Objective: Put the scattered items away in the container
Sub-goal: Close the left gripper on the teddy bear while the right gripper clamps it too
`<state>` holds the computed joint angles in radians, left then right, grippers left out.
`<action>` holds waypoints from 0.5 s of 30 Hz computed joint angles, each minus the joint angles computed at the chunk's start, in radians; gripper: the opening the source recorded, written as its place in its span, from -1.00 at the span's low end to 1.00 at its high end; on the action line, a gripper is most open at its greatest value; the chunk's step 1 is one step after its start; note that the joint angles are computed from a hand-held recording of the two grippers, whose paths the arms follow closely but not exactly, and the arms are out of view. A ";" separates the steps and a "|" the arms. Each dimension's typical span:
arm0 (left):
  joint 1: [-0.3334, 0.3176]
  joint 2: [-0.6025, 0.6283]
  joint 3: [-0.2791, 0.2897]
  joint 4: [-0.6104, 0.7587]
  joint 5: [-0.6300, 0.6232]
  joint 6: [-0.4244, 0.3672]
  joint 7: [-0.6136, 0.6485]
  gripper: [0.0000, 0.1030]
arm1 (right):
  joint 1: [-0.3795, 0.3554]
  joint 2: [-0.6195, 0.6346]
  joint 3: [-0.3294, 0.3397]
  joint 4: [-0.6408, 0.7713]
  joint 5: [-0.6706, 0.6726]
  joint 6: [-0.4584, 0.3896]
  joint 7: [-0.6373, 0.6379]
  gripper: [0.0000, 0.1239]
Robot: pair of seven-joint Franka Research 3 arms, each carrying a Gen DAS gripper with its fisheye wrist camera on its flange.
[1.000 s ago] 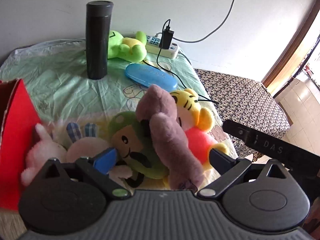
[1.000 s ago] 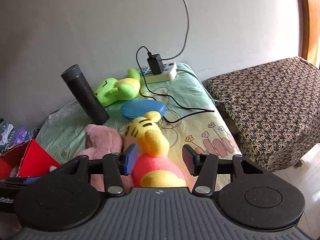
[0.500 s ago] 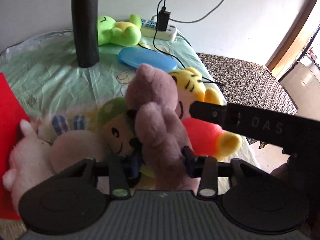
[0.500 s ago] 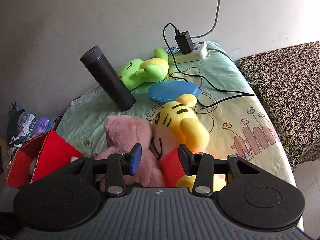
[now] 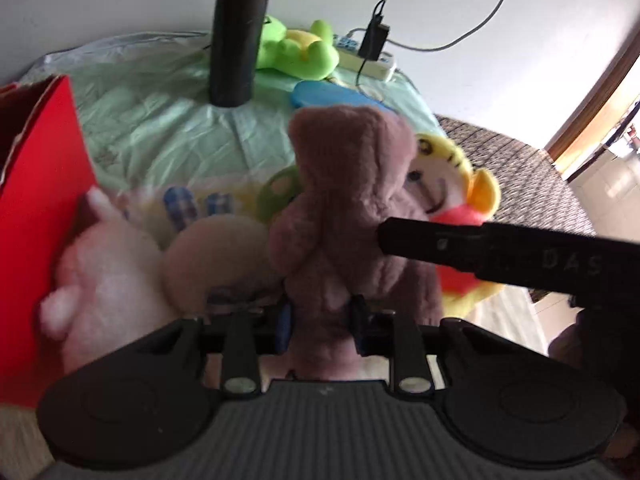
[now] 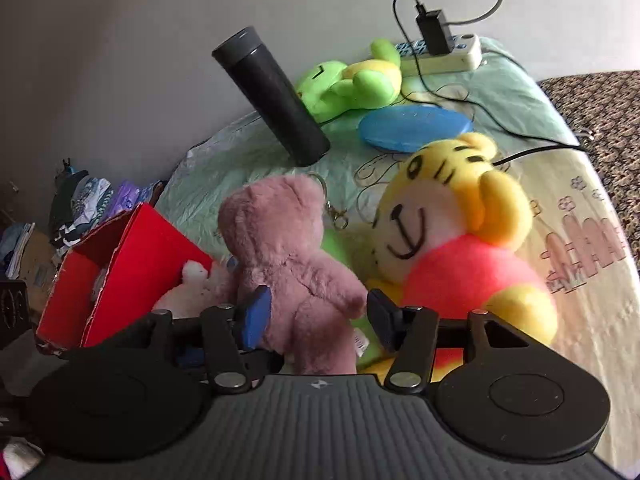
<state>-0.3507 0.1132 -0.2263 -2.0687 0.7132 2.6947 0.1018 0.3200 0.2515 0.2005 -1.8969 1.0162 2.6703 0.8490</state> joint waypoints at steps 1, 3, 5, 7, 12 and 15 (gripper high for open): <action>0.001 -0.001 0.002 -0.004 0.004 0.007 -0.009 -0.55 | -0.001 0.009 0.000 0.012 -0.006 -0.027 0.011 -0.02; 0.002 -0.007 0.005 -0.012 0.012 0.013 -0.024 -0.55 | 0.005 0.018 0.002 0.022 -0.019 -0.035 0.022 -0.02; 0.008 -0.012 0.007 -0.025 0.008 0.032 -0.040 -0.55 | 0.007 0.020 0.006 0.026 -0.023 -0.033 0.005 -0.04; 0.012 -0.013 0.007 -0.030 0.005 0.046 -0.050 -0.55 | 0.008 0.020 0.008 0.027 -0.026 -0.031 -0.008 -0.08; 0.006 0.006 0.003 -0.010 0.022 0.040 -0.032 -0.52 | 0.002 0.025 0.004 0.035 -0.026 -0.052 -0.002 -0.12; 0.013 0.023 -0.003 -0.009 -0.039 0.065 0.027 -0.48 | -0.002 0.023 0.002 0.031 -0.025 -0.063 0.010 -0.14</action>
<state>-0.3382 0.1364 -0.2289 -2.0772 0.6745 2.7594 0.1284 0.3183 0.2741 0.2028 -1.8656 0.9912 2.6078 0.8593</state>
